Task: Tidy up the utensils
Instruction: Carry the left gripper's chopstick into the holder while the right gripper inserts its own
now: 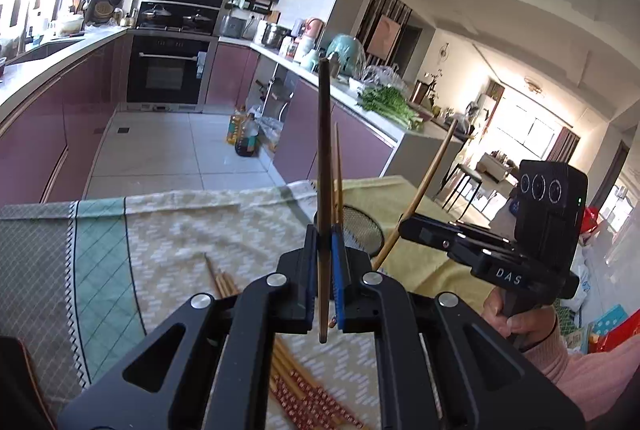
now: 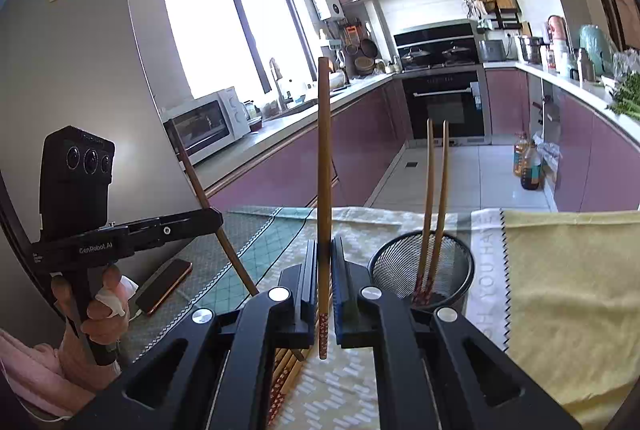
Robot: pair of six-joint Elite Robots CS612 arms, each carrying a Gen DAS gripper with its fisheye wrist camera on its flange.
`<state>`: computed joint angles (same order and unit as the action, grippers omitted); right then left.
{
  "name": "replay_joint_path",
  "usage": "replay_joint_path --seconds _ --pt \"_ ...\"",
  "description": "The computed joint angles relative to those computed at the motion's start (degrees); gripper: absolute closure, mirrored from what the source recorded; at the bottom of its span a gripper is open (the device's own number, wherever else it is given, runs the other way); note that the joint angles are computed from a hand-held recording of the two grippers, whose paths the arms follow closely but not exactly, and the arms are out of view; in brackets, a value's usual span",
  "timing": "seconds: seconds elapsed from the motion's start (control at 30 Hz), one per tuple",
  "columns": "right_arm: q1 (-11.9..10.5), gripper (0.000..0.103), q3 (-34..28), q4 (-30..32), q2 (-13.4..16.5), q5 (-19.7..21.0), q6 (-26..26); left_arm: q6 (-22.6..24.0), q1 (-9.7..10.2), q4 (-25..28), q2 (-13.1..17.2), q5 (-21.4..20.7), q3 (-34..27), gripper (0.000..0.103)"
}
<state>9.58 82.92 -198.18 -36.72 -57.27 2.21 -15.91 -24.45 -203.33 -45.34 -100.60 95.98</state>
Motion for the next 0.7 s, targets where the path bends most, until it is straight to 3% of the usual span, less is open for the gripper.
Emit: replay_joint_path --seconds 0.7 --pt "-1.40 0.097 -2.02 -4.28 -0.62 -4.16 -1.35 4.20 -1.85 1.35 1.77 2.73 -9.06 0.096"
